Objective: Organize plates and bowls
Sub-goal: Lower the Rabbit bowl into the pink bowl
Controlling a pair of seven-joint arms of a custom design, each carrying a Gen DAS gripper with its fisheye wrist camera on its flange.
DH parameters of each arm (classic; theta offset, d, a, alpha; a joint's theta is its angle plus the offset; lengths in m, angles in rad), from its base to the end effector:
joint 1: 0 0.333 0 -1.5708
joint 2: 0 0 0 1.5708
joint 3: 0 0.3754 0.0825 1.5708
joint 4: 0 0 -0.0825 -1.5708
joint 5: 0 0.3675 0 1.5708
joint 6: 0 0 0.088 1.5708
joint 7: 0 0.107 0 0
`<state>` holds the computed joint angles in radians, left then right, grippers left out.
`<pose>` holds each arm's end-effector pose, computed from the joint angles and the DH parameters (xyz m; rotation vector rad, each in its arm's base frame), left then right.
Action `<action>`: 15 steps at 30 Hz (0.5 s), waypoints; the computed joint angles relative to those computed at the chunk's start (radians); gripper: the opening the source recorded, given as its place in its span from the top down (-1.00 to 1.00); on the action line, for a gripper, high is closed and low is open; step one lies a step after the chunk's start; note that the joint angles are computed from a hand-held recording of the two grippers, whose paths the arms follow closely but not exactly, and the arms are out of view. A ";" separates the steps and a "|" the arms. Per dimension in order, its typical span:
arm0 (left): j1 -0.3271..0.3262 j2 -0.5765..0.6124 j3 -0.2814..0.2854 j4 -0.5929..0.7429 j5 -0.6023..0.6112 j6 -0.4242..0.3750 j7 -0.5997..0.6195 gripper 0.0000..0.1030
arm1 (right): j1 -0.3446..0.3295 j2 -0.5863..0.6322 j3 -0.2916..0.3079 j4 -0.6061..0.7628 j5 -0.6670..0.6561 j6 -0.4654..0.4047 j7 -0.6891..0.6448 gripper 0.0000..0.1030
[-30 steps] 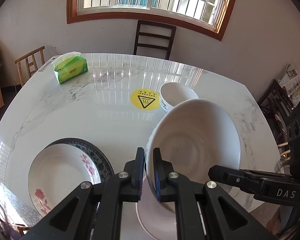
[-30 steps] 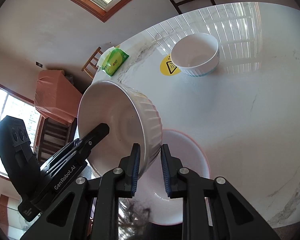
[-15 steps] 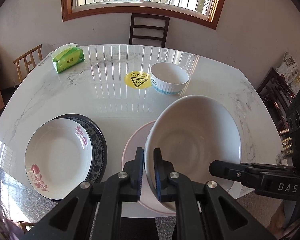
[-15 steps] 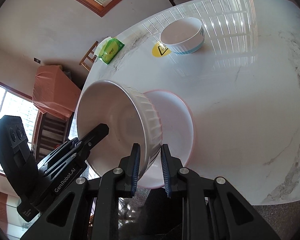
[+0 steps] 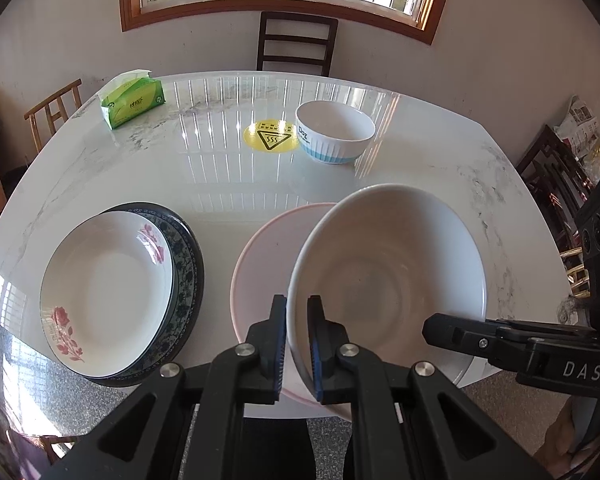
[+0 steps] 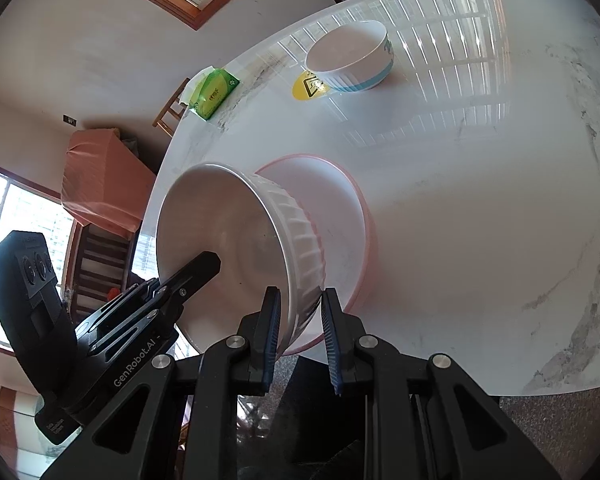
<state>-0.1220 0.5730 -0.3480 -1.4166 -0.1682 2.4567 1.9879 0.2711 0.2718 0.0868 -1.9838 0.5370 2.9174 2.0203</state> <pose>0.7111 -0.2829 0.4922 -1.2471 2.6242 -0.8473 0.6185 0.1919 0.4667 -1.1500 2.1484 0.0605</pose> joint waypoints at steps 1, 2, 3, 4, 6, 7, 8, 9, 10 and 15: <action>-0.001 0.000 0.001 -0.003 0.002 0.002 0.000 0.80 | -0.001 0.000 0.002 -0.001 0.003 0.000 -0.002 0.60; -0.002 -0.001 0.002 -0.006 0.004 0.004 -0.001 0.80 | -0.003 0.000 0.003 -0.004 0.006 0.001 -0.005 0.60; -0.004 -0.001 0.002 -0.007 0.006 0.004 -0.004 0.80 | -0.002 0.000 0.002 -0.004 0.006 0.001 -0.003 0.60; -0.004 -0.001 0.003 -0.007 0.007 0.004 -0.004 0.80 | 0.000 0.001 0.000 -0.003 0.005 0.000 -0.001 0.60; -0.006 0.001 0.004 -0.007 0.011 0.007 -0.006 0.80 | -0.002 0.002 0.001 -0.004 0.006 0.001 -0.004 0.60; -0.006 0.002 0.004 -0.004 0.011 0.004 -0.009 0.80 | -0.002 0.003 0.001 -0.003 0.007 0.001 -0.003 0.60; -0.006 0.003 0.005 -0.002 0.013 0.001 -0.010 0.80 | 0.000 0.003 -0.001 -0.003 0.003 0.001 0.000 0.60; -0.008 0.005 0.006 -0.001 0.016 0.001 -0.011 0.80 | 0.003 0.004 -0.004 -0.001 -0.002 0.000 0.003 0.60; -0.010 0.007 0.008 0.002 0.020 0.001 -0.014 0.80 | 0.003 0.004 -0.005 -0.001 -0.005 0.001 0.004 0.60; -0.015 0.015 0.011 0.009 0.031 -0.002 -0.026 0.80 | 0.005 0.007 -0.008 0.002 -0.015 0.000 0.012 0.60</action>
